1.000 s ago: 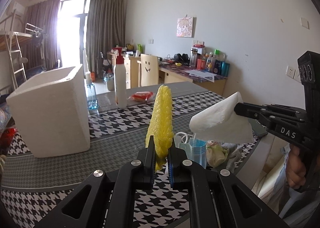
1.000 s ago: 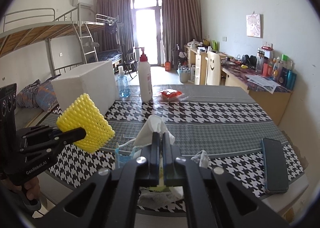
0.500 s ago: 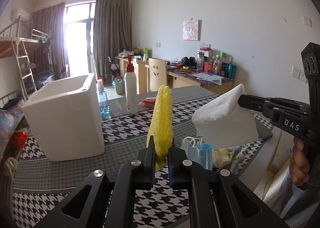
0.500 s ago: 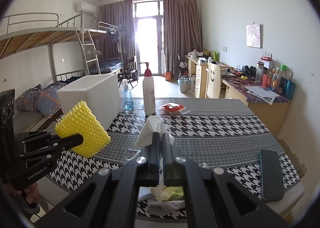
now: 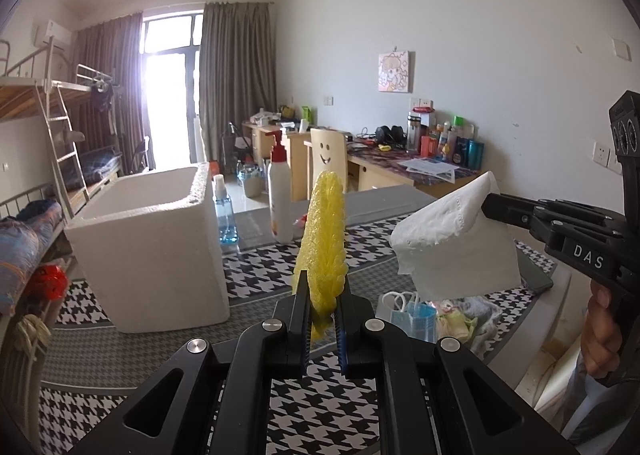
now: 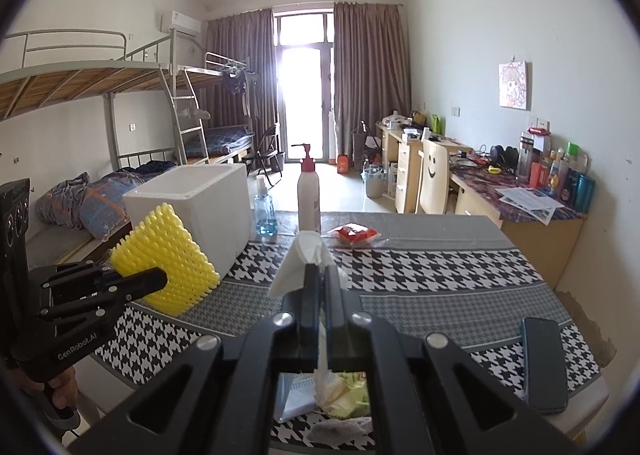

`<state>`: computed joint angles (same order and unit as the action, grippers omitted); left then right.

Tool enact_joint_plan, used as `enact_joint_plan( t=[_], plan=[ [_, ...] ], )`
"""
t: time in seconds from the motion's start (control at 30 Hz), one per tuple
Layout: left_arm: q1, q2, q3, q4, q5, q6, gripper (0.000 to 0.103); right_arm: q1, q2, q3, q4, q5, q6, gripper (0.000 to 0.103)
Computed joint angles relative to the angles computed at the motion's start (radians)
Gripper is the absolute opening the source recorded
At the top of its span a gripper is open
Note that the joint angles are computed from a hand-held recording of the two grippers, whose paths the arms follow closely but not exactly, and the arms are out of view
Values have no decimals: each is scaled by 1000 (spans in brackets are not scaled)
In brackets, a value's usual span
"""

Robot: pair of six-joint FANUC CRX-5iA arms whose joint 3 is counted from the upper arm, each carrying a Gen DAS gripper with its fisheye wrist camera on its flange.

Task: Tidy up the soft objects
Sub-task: 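Lift both held items and carry them toward the white foam box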

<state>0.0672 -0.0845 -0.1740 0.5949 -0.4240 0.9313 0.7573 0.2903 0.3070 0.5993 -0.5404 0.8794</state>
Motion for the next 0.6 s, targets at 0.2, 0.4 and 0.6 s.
enact_joint_plan(
  t=[0.2, 0.4, 0.6],
  plan=[
    [7, 10, 28, -28, -8, 30, 11, 5, 19, 33, -13, -11, 19, 4],
    [21, 18, 39, -11, -5, 4, 11, 6, 37, 71, -28, -14, 43, 4],
    [27, 26, 59, -2, -7, -11, 11, 11, 60, 119, -35, -29, 66, 4]
  ],
)
